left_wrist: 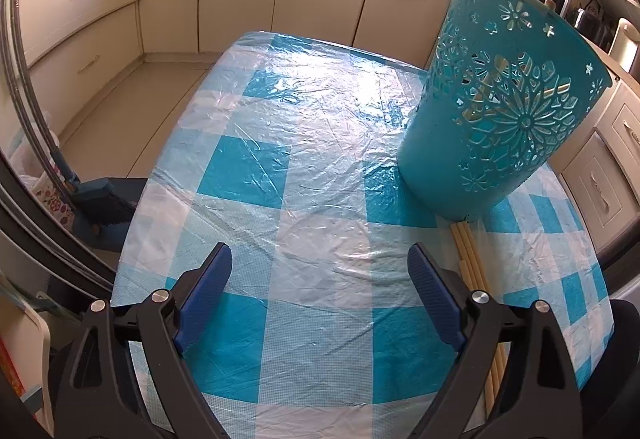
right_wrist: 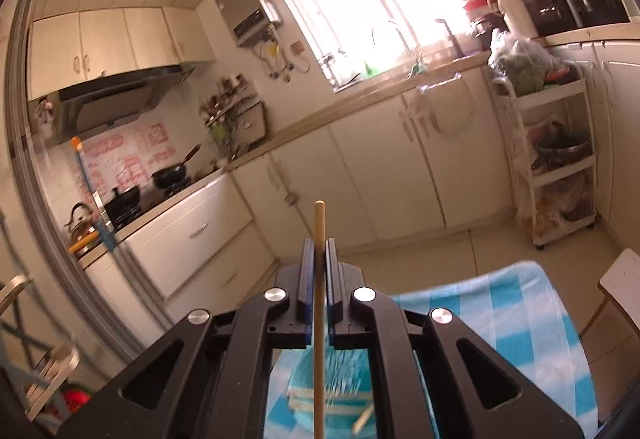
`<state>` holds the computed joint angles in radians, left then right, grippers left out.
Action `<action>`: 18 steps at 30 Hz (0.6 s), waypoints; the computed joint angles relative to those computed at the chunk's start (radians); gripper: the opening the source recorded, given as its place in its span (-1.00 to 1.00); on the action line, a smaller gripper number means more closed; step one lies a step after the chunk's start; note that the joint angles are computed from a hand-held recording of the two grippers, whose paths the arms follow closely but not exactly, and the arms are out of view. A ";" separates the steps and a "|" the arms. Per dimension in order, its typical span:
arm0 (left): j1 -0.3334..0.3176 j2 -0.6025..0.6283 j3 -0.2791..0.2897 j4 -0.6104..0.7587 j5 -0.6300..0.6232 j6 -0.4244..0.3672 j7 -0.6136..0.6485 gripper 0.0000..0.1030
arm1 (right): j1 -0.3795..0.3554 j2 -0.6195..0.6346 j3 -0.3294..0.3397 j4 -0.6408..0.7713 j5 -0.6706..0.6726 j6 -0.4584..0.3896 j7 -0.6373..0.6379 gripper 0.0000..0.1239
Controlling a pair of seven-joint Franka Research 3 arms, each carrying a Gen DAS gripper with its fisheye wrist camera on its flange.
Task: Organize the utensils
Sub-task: 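Carry the held chopstick over the basket and open the right gripper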
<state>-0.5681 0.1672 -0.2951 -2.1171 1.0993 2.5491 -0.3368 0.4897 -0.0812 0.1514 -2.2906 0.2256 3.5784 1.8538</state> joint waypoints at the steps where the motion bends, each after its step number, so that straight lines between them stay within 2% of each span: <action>1: 0.001 -0.001 0.001 -0.001 0.003 0.004 -0.006 0.67 | -0.017 0.045 0.049 0.048 0.149 0.014 -0.140 -0.91; 2: 0.002 -0.003 0.003 -0.005 0.007 0.009 -0.014 0.67 | -0.009 0.082 0.066 0.091 0.273 0.023 -0.262 -0.91; 6: 0.007 -0.007 0.006 -0.015 0.024 0.030 -0.041 0.67 | 0.053 0.166 0.040 0.169 0.500 0.039 -0.503 -0.91; 11: 0.010 -0.010 0.004 -0.019 0.039 0.033 -0.059 0.67 | 0.065 0.156 0.030 0.117 0.500 0.039 -0.513 -0.90; 16: 0.009 -0.008 0.002 -0.014 0.035 0.022 -0.055 0.67 | 0.056 0.101 0.037 0.027 0.431 0.013 -0.459 -0.89; 18: 0.008 -0.010 0.001 -0.016 0.035 0.017 -0.060 0.67 | 0.052 0.062 0.040 -0.026 0.386 0.015 -0.416 -0.81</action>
<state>-0.5602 0.1569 -0.2939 -2.1333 1.1348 2.5662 -0.3969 0.5416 -0.0188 0.1914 -2.3170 0.6116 3.5936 1.4374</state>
